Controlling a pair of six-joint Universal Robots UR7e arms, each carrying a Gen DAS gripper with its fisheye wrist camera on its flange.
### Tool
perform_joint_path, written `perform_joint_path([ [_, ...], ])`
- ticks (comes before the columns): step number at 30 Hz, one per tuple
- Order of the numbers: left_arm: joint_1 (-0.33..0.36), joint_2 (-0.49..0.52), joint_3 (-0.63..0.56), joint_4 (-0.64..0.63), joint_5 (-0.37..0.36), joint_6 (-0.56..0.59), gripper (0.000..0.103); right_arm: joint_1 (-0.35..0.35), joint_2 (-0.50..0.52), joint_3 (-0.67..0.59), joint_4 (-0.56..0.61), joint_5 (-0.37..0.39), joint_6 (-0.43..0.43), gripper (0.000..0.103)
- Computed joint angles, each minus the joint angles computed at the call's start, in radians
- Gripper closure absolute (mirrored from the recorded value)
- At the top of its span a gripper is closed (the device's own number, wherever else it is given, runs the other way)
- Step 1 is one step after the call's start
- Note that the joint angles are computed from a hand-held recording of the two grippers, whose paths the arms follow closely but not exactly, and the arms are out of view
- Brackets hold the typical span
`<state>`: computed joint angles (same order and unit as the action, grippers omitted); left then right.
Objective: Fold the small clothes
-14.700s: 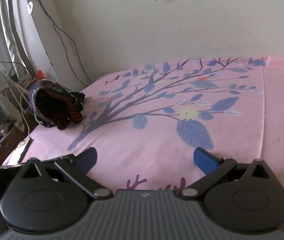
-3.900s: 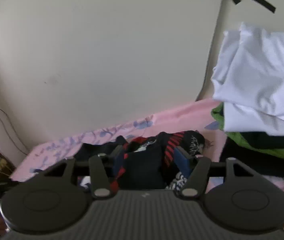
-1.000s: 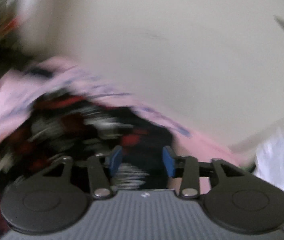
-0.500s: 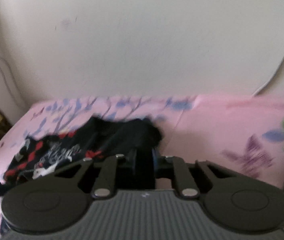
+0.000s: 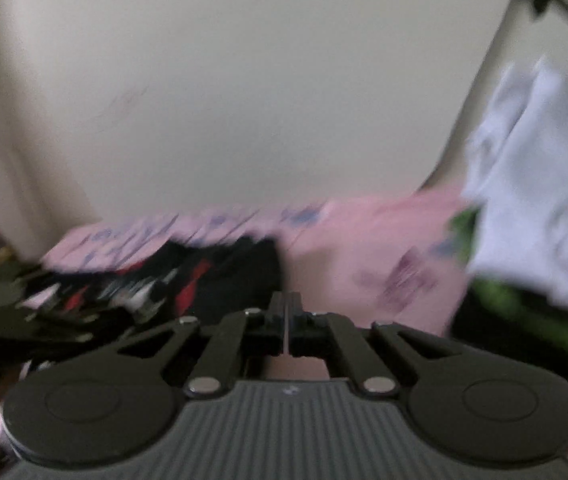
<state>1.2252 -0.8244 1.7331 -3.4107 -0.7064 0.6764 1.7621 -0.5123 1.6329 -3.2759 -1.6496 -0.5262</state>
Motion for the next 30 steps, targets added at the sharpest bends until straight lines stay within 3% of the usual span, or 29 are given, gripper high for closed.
perform_joint_path([
  [1, -0.003, 0.005, 0.001, -0.007, 0.013, 0.033, 0.029, 0.004, 0.001, 0.016, -0.004, 0.006, -0.030, 0.103],
  [2, -0.004, 0.008, 0.002, -0.016, 0.020, 0.057, 0.030, 0.011, 0.003, 0.030, -0.020, 0.000, -0.062, 0.088],
  [3, -0.002, 0.006, 0.004, -0.015, 0.014, 0.067, 0.046, 0.016, 0.005, 0.042, -0.047, 0.002, -0.100, 0.067],
  [4, 0.003, -0.003, 0.004, 0.013, 0.001, 0.047, 0.077, 0.020, 0.006, 0.059, -0.089, 0.010, -0.128, 0.036],
  [5, 0.008, -0.008, -0.002, 0.033, -0.006, 0.007, 0.087, 0.025, 0.007, 0.080, -0.136, 0.030, -0.170, 0.037],
  [6, 0.010, -0.010, -0.009, 0.011, -0.001, -0.032, 0.090, 0.033, 0.005, 0.089, -0.141, 0.027, -0.214, 0.037],
  [9, 0.023, -0.056, 0.028, -0.143, -0.055, -0.183, 0.093, 0.061, 0.011, 0.132, -0.192, 0.012, -0.396, 0.038],
  [12, 0.049, -0.158, 0.154, -0.285, -0.175, -0.406, 0.093, 0.092, 0.051, 0.134, -0.227, -0.035, -0.567, 0.041],
  [13, 0.054, -0.174, 0.188, -0.351, -0.184, -0.441, 0.093, 0.103, 0.078, 0.114, -0.247, -0.069, -0.604, 0.049],
  [15, 0.067, -0.204, 0.248, -0.420, -0.193, -0.527, 0.092, 0.109, 0.126, 0.068, -0.257, -0.121, -0.635, 0.089],
  [16, 0.077, -0.219, 0.265, -0.396, -0.206, -0.572, 0.092, 0.109, 0.143, 0.051, -0.294, -0.140, -0.656, 0.103],
  [20, 0.108, -0.240, 0.308, -0.248, -0.311, -0.675, 0.086, 0.094, 0.136, 0.077, -0.572, -0.167, -0.650, 0.103],
  [22, 0.093, -0.213, 0.300, -0.168, -0.266, -0.694, 0.083, 0.086, 0.134, 0.099, -0.667, -0.250, -0.702, 0.103],
  [24, 0.081, -0.185, 0.294, -0.161, -0.224, -0.666, 0.079, 0.071, 0.092, 0.153, -0.596, -0.320, -0.687, 0.102],
  [25, 0.077, -0.193, 0.299, -0.155, -0.223, -0.661, 0.070, 0.064, 0.044, 0.189, -0.503, -0.310, -0.642, 0.089],
  [26, 0.075, -0.212, 0.307, -0.142, -0.237, -0.680, 0.066, 0.053, -0.009, 0.231, -0.433, -0.262, -0.597, 0.070],
  [28, 0.068, -0.237, 0.317, -0.178, -0.253, -0.693, 0.044, 0.043, -0.081, 0.263, -0.364, -0.166, -0.502, 0.067],
  [30, 0.046, -0.229, 0.300, -0.210, -0.202, -0.643, 0.032, 0.033, -0.122, 0.242, -0.296, -0.061, -0.372, 0.061],
])
